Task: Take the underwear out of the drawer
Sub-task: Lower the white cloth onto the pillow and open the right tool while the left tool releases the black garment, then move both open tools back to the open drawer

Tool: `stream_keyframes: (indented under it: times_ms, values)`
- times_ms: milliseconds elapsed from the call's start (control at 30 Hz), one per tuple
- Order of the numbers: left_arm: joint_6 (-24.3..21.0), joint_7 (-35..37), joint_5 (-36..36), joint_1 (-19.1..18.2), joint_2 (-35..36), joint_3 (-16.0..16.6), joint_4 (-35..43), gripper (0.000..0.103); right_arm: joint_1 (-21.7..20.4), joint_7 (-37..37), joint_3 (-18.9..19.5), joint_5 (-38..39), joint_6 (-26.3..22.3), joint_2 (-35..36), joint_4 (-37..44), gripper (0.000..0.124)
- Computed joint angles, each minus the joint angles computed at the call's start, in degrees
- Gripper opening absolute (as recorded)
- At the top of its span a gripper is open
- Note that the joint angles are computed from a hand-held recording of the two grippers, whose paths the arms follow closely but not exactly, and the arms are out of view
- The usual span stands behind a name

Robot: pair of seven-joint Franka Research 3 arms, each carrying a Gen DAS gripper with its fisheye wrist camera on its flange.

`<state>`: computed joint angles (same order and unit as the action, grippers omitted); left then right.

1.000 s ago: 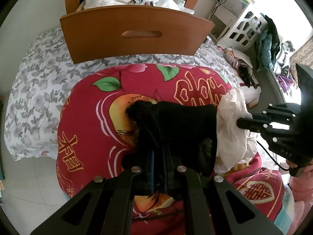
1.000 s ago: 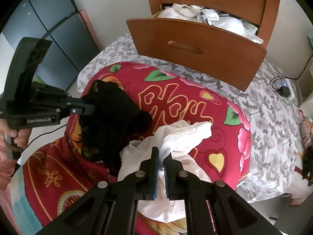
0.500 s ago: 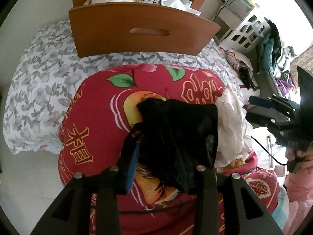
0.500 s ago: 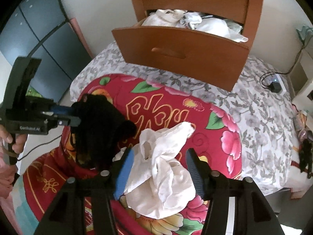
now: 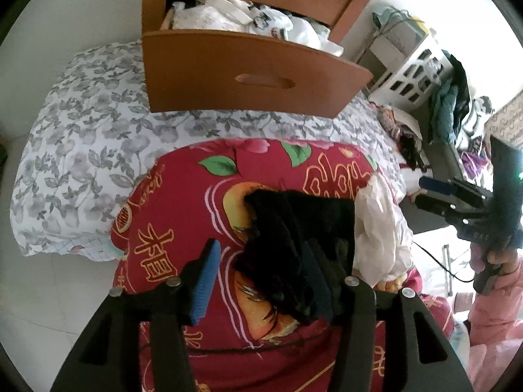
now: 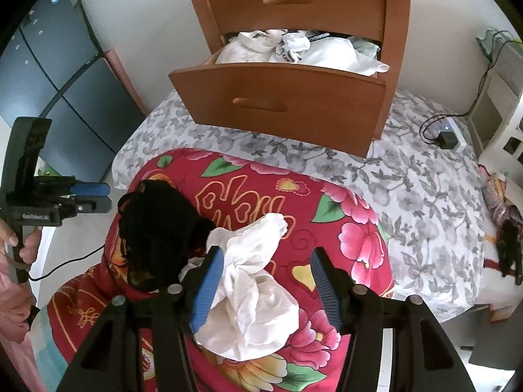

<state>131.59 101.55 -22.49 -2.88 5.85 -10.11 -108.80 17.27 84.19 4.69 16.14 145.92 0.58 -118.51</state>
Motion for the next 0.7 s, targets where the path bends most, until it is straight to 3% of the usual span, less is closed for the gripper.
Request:
stream_keyframes:
  times_ms: [700]
  values:
    - [1.6,-2.4,1.9,0.6,-0.1,0.4,-0.7,0.055,-1.3,-1.6,-0.6,4.7,0.7,1.0,1.0,0.059]
